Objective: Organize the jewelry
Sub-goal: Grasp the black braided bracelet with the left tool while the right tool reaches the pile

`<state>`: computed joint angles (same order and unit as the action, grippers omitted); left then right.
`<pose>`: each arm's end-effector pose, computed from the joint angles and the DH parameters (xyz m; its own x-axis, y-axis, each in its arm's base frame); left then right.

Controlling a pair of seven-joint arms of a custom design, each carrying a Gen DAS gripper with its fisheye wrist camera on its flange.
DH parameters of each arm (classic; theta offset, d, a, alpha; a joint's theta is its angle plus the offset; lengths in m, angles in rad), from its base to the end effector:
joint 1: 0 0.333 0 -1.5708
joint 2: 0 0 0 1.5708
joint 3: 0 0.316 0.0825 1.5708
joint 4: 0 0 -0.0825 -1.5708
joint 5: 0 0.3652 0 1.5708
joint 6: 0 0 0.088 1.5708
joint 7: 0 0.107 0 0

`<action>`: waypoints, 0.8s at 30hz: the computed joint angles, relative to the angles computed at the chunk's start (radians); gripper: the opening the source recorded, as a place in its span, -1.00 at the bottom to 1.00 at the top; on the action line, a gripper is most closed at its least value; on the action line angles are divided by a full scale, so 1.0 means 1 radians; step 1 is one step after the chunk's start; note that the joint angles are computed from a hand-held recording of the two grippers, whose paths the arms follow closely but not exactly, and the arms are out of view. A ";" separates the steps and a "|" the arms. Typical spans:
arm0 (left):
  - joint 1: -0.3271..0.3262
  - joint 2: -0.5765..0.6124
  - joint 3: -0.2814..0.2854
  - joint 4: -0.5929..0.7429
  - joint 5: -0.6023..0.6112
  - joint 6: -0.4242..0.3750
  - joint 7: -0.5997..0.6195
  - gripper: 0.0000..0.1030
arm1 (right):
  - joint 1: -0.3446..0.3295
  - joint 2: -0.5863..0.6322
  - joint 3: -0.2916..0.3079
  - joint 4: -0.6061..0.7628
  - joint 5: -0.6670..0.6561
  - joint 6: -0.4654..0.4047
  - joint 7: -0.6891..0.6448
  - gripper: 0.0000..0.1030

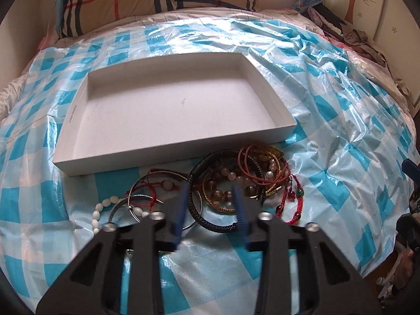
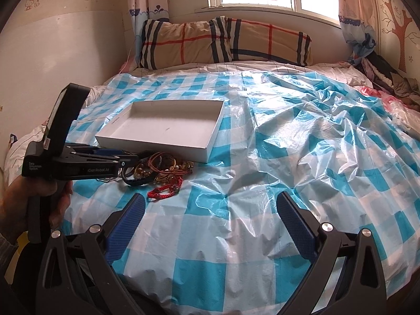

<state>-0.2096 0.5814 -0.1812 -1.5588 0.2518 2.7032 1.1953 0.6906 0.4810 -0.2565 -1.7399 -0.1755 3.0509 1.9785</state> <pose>0.6771 -0.2596 0.3860 -0.1785 -0.9798 0.0904 -0.8353 0.1023 -0.5402 0.6128 0.3319 0.4186 0.2918 -0.9553 -0.0471 -0.6397 -0.1583 -0.7522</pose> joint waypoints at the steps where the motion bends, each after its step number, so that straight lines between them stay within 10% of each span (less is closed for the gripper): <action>1: -0.001 0.006 0.001 0.008 -0.001 -0.019 0.000 -0.99 | 0.000 0.001 0.001 0.002 -0.001 0.003 -0.003 0.86; 14: 0.037 -0.083 -0.018 -0.106 -0.037 0.048 -0.022 -0.94 | -0.008 0.034 0.030 0.075 0.006 0.001 -0.079 0.86; 18: -0.002 -0.026 0.029 -0.040 0.008 0.031 -0.068 -0.01 | -0.026 0.048 0.053 0.089 0.032 -0.005 -0.105 0.86; 21: 0.011 0.010 0.010 -0.003 0.002 0.014 -0.057 -0.11 | -0.047 0.063 0.076 0.102 0.055 -0.016 -0.130 0.86; 22: 0.018 0.021 0.002 0.008 -0.009 0.005 -0.051 -0.66 | -0.050 0.067 0.080 0.104 0.060 -0.017 -0.136 0.86; 24: 0.031 0.037 -0.014 0.023 -0.029 -0.009 -0.030 -0.84 | -0.054 0.074 0.084 0.111 0.070 -0.020 -0.145 0.86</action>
<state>-0.1783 0.6186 -0.1948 -1.5358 0.2229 2.6945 1.1649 0.6368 0.5550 -0.1729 -1.6287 -0.1054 3.0307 1.8330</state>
